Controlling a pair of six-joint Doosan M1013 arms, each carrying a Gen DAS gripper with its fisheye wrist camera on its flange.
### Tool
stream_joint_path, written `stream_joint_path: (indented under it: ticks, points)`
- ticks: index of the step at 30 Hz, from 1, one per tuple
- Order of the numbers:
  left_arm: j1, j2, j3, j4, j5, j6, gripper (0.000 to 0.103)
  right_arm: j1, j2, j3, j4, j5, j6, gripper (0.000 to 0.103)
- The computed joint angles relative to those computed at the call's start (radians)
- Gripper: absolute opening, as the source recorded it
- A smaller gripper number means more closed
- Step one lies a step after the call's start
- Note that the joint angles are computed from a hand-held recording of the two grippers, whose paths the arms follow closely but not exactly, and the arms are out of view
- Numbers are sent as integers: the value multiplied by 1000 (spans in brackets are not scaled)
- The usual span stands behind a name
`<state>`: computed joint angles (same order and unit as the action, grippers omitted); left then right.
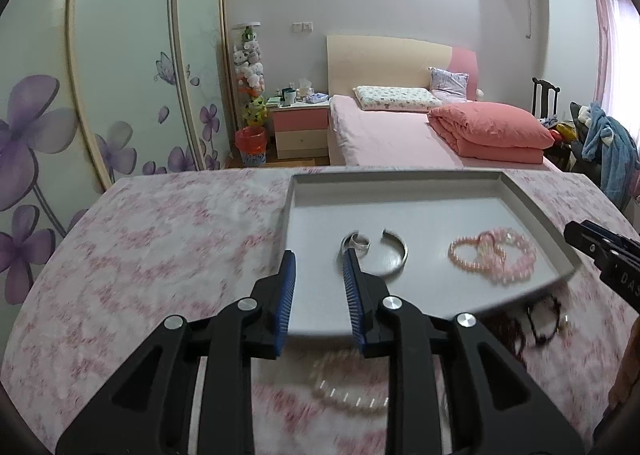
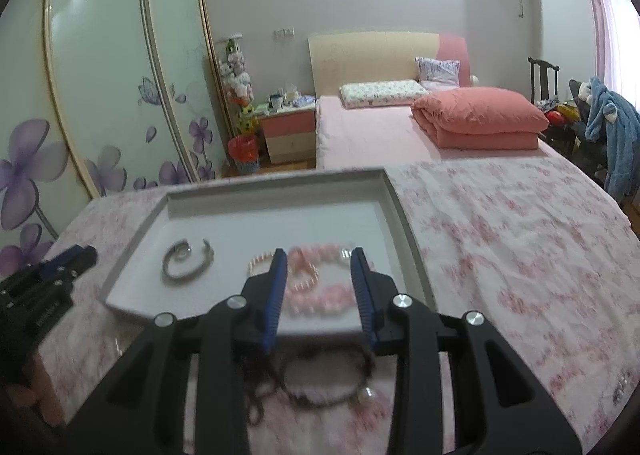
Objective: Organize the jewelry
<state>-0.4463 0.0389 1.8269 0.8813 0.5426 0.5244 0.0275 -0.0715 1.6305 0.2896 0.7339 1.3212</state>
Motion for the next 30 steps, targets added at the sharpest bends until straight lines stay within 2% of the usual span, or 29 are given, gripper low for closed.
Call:
stream_joint_path:
  ticks: [8,13,23,27,29,30]
  points:
    - [-8,-64,76,-8,21,-4,35,-26,-36,41,-40,110,0,33]
    - [-9,-81,99,-78,32,37,37,-36,-41,59,-63,165,15,33]
    - [-6,-79,108,-129,49,68,38,3,10,19,-167,198,103,32]
    - [-4,-77,108,-136,52,77,38,13,33,8,-199,223,123,23]
    - [-4,-75,106,-143,55,83,38,19,29,16,-220,206,126,18]
    - [-2,-73,104,-149,55,88,38,22,27,20,-229,199,123,12]
